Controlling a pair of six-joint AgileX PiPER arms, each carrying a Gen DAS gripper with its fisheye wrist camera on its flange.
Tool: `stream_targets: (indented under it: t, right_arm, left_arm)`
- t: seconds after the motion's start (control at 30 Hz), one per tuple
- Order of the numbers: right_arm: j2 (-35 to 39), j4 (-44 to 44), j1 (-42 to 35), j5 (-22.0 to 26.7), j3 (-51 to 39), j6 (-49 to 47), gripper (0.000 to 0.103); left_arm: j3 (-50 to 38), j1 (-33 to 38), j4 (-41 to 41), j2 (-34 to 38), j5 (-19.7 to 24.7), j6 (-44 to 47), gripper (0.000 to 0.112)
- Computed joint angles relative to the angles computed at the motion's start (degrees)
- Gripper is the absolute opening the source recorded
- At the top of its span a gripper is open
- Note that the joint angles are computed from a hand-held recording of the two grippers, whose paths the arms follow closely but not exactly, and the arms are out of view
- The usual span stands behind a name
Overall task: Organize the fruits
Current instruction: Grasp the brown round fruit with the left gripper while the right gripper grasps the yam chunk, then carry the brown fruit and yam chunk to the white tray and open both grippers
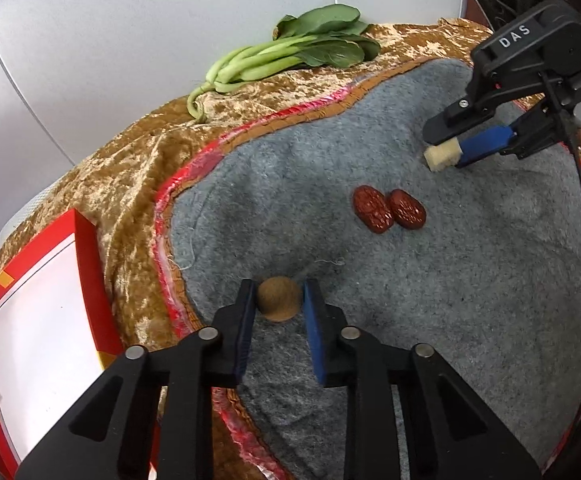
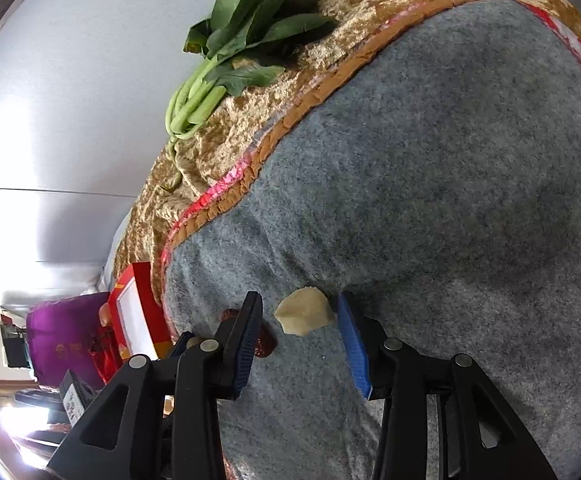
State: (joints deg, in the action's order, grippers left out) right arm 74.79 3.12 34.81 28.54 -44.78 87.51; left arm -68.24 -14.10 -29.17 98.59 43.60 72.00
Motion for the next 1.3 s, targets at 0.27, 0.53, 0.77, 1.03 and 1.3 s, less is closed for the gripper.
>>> stream_targets:
  t: [0.27, 0.53, 0.77, 1.03, 1.3]
  right_arm:
    - [3.7, -4.4, 2.0, 5.1, -4.8, 0.0, 0.034]
    - [4.3, -8.3, 3.8, 7.7, -7.2, 1.6, 0.03]
    - [3.5, -16.7, 7.6, 3.6, -9.8, 8.0, 0.03]
    - [13.9, -22.1, 13.2, -5.3, -21.1, 6.7, 0.03]
    - [30.2, -16.0, 17.5, -7.1, -39.8, -6.4, 0.03]
  left_arm:
    - [-1.0, 0.5, -0.4, 0.5, 2.1, -0.2, 0.021]
    - [-2.0, 2.2, -2.1, -0.1, 4.1, -0.3, 0.021]
    - [-3.7, 7.8, -6.4, -1.9, 7.4, 3.1, 0.021]
    - [-8.1, 18.1, -4.8, -1.1, 9.0, 1.8, 0.022]
    - [-17.7, 23.7, 8.1, 6.7, 7.7, -15.7, 0.022]
